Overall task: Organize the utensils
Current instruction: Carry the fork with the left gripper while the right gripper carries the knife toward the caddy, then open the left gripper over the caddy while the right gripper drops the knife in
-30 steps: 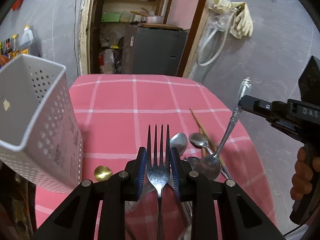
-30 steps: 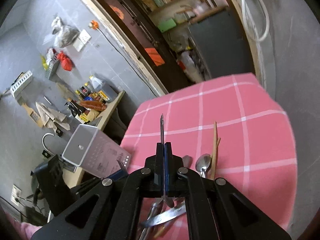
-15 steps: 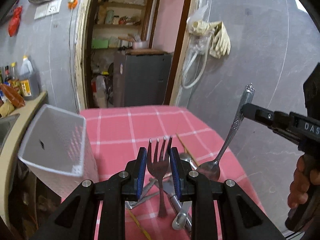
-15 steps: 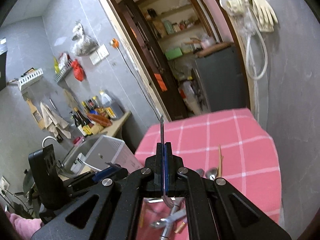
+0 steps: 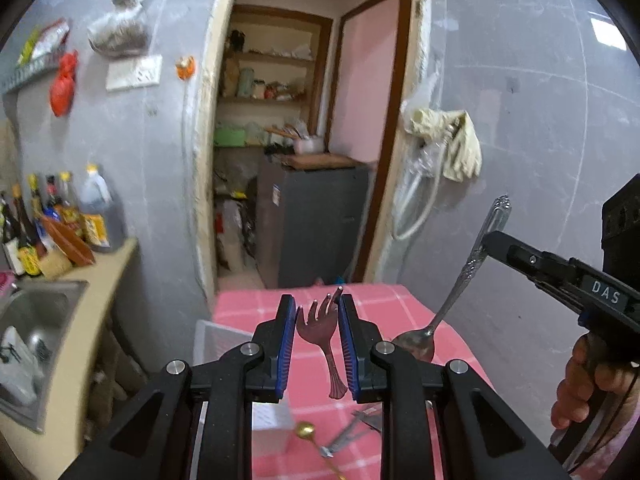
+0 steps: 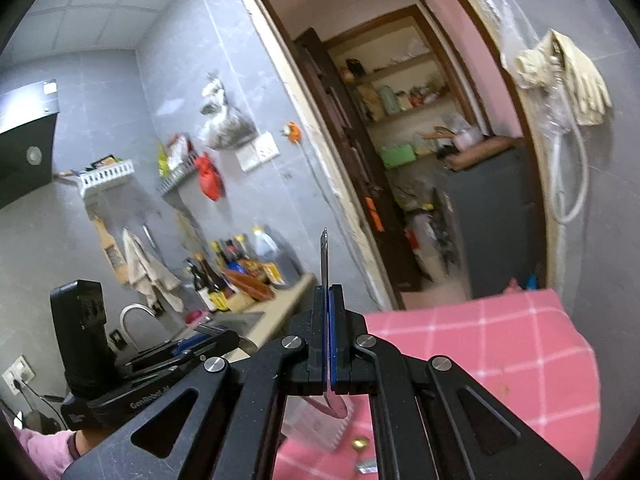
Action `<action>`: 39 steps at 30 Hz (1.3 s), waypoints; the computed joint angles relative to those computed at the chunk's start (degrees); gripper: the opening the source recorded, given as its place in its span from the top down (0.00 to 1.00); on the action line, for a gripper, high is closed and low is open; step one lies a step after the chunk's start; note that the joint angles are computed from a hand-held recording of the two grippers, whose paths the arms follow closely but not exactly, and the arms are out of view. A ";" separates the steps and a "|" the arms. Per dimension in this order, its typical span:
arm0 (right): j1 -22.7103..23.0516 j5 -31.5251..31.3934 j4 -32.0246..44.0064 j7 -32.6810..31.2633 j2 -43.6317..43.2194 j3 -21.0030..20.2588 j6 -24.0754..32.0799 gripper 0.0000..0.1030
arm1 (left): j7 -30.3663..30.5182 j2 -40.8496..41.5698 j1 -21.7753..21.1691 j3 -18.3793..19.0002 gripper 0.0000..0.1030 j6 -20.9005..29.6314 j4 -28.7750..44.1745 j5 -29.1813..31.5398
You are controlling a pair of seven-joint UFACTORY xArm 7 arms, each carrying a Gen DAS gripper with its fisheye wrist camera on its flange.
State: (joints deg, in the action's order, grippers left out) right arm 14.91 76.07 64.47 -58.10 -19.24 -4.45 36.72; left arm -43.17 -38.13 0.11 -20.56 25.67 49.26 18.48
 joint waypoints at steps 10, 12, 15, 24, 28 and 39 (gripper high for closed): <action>2.89 7.32 4.77 -3.78 6.95 5.49 -1.95 0.99 | 5.90 -3.83 3.65 3.26 0.80 4.59 0.88 2.33; 3.00 6.40 4.59 -3.63 8.14 6.79 -3.00 0.99 | 6.41 -3.37 3.74 3.58 0.80 4.63 0.36 1.93; 3.23 3.26 3.94 -2.05 10.10 8.41 -4.27 0.99 | 6.72 -2.54 3.67 3.88 0.80 3.64 -1.57 1.53; 3.25 -3.88 1.76 -0.05 13.34 9.83 -4.25 0.98 | 6.35 -0.93 0.95 5.97 0.79 2.74 -6.45 -2.24; 2.65 -5.88 1.27 1.74 14.03 9.88 -2.47 0.97 | 7.90 -0.87 -1.76 8.61 0.79 2.71 -7.71 -5.65; 1.47 -4.00 -2.74 1.08 10.13 8.64 -4.30 0.97 | 6.99 -4.07 -3.29 9.47 0.61 -3.97 -13.31 -12.08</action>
